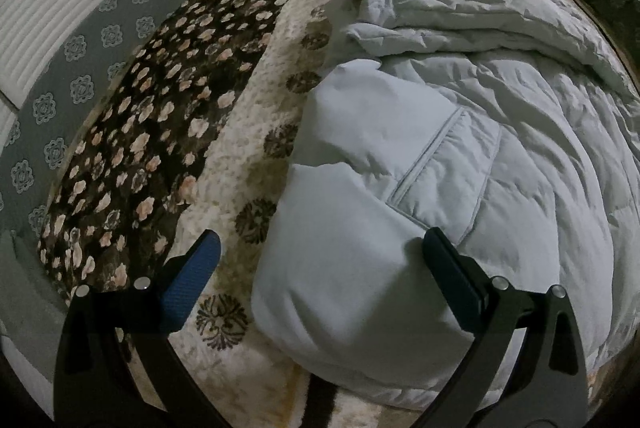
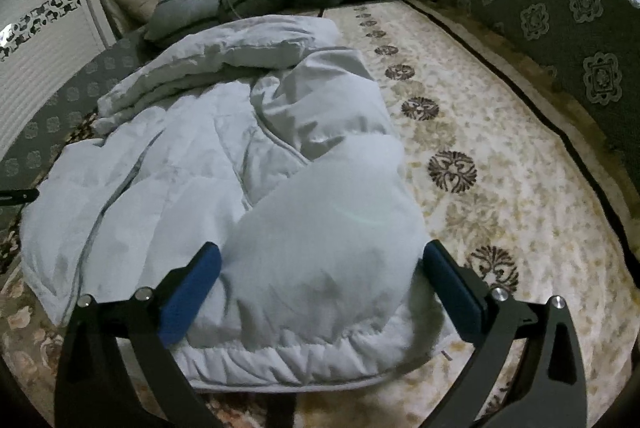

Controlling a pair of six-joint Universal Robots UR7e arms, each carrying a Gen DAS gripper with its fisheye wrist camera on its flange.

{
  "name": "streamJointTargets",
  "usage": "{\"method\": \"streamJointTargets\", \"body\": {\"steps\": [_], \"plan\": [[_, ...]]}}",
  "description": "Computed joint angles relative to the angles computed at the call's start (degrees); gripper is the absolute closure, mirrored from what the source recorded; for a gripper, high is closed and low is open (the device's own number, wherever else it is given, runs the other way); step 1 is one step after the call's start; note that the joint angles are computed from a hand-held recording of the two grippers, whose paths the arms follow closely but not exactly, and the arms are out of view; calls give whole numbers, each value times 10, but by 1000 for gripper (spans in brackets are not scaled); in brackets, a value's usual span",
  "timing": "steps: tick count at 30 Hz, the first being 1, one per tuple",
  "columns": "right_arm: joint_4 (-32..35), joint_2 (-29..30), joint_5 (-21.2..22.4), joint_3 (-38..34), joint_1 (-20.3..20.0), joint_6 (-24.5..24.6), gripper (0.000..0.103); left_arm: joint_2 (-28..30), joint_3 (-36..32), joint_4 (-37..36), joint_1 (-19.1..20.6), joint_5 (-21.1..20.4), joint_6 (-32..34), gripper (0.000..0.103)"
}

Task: Fold large clothes

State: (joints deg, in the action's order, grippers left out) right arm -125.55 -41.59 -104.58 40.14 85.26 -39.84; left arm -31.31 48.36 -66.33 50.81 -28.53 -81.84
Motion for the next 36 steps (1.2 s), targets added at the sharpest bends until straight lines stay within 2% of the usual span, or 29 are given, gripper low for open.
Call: {"method": "streamJointTargets", "body": {"steps": [4,7,9,11,15,16,19,21,23,25,26,27,30,34,36], "plan": [[18,6,11,-27,-8,24,2,-20,46,-60,-1,4,28,3],[72,19,22,-71,-15,47,2,-34,76,-100,-1,5,57,3],[117,29,19,-100,-19,49,2,-34,74,-86,-2,8,57,3],[127,30,14,-104,-20,46,2,-32,64,-60,-3,17,55,3],[208,49,7,-149,-24,62,3,-40,78,-78,-3,20,74,3],[212,43,9,-136,-24,56,5,-43,84,-84,-3,19,75,3],[162,18,8,-77,-19,37,20,-49,97,-74,-7,22,60,3],[171,18,21,-80,-15,31,51,-57,110,-78,-10,22,56,3],[174,22,10,-81,-7,12,65,-67,123,-86,-11,17,56,3],[140,23,-32,-60,5,-28,66,-79,141,-103,-12,8,66,3],[130,25,-42,-56,8,-33,65,-86,150,-113,-11,4,73,3],[122,27,-48,-53,9,-28,58,-92,158,-118,-11,2,76,3],[140,38,-32,-75,3,-4,48,-110,192,-165,-6,-7,99,3],[156,36,-10,-84,-4,12,45,-125,232,-275,6,-34,179,3],[160,34,6,-85,-9,20,44,-126,250,-351,12,-56,240,3]]}}
